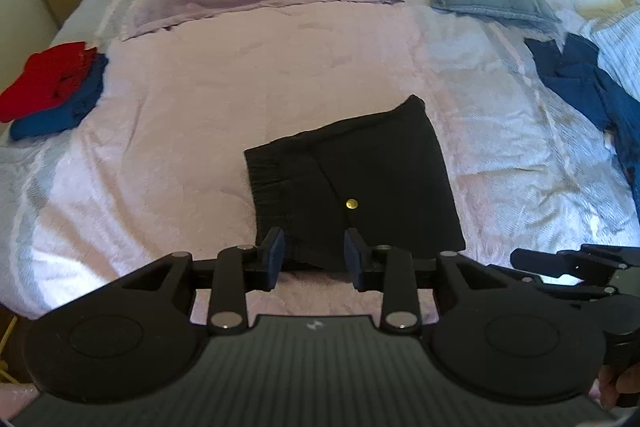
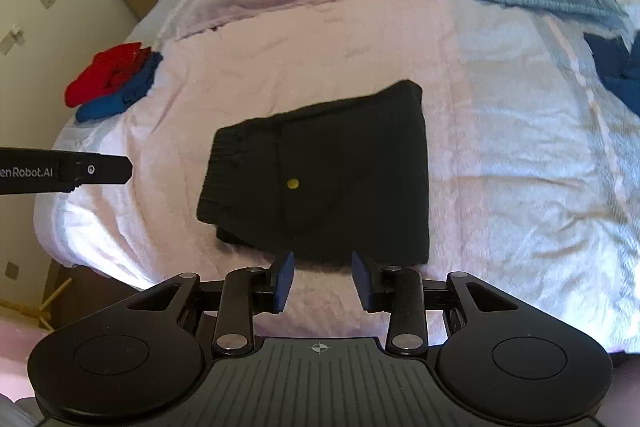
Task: Fold clothes
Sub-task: 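Lay the folded trouser bundle flat on the quilt with both grippers and release, then grasp the folded dark trouser bundle with the left gripper while the right gripper grasps beside it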
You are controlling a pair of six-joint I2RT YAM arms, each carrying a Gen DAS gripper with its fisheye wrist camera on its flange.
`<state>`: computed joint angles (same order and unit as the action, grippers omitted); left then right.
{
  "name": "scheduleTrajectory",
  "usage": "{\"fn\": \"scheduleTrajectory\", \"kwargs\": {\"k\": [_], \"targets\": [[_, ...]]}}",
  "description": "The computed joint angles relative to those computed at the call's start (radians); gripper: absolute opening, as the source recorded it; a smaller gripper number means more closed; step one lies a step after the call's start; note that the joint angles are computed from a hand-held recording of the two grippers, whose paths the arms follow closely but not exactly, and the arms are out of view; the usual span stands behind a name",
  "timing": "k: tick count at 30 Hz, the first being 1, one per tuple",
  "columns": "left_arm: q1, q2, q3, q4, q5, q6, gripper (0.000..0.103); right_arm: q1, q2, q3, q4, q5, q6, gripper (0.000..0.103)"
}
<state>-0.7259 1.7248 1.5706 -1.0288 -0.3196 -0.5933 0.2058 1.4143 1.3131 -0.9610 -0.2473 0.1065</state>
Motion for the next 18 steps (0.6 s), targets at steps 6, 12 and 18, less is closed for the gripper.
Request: {"fn": "scheduleTrajectory", "kwargs": {"k": [6, 12, 18], "targets": [[-0.006, 0.007, 0.011, -0.014, -0.015, -0.02, 0.031, -0.02, -0.004, -0.006, 0.012, -0.029, -0.015, 0.037], [0.134, -0.113, -0.18, 0.187, 0.113, 0.024, 0.032, -0.05, 0.038, 0.003, 0.032, -0.029, 0.015, 0.037], [0.419, -0.23, -0.413, 0.399, 0.34, 0.055, 0.04, -0.15, 0.105, 0.016, 0.072, -0.032, 0.061, 0.037]]}}
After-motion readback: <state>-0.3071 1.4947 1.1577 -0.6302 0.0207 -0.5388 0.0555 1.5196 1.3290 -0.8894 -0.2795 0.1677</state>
